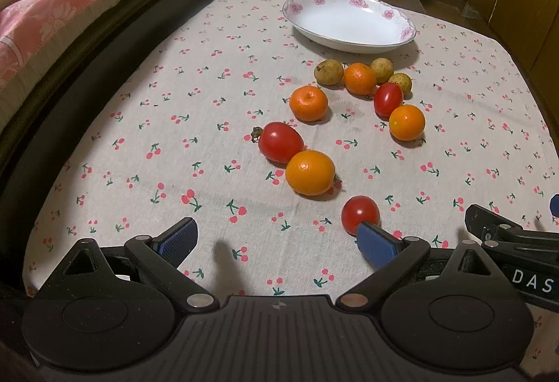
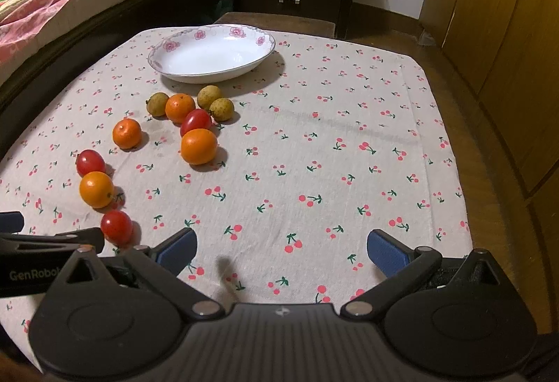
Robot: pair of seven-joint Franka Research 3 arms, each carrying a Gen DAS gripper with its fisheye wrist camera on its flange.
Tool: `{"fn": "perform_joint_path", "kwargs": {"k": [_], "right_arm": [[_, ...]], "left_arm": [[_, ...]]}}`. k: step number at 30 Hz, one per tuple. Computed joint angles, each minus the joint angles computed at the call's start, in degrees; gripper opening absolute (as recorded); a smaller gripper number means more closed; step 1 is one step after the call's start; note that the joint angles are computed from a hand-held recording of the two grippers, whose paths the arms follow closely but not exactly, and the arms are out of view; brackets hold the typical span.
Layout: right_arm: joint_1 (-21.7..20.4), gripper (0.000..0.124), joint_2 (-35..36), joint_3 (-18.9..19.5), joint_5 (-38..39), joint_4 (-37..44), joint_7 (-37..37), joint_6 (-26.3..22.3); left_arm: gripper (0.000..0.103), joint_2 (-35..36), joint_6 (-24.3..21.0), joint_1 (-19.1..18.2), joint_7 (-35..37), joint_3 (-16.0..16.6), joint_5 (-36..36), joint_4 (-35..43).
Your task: Organize fruits
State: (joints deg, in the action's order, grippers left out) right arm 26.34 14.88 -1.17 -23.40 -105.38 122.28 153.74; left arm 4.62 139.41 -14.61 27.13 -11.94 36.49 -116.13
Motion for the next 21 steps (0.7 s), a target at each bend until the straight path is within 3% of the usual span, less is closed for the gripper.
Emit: {"fn": "perform_joint_path", "kwargs": {"k": [21], "right_arm": [[-0.25, 0.103, 0.34, 0.45, 2.57, 0.42, -1.88, -1.06]], "left_arm": [[0.099, 0.27, -1.25, -0.02, 1.58, -0.05, -1.74, 0.71]]}}
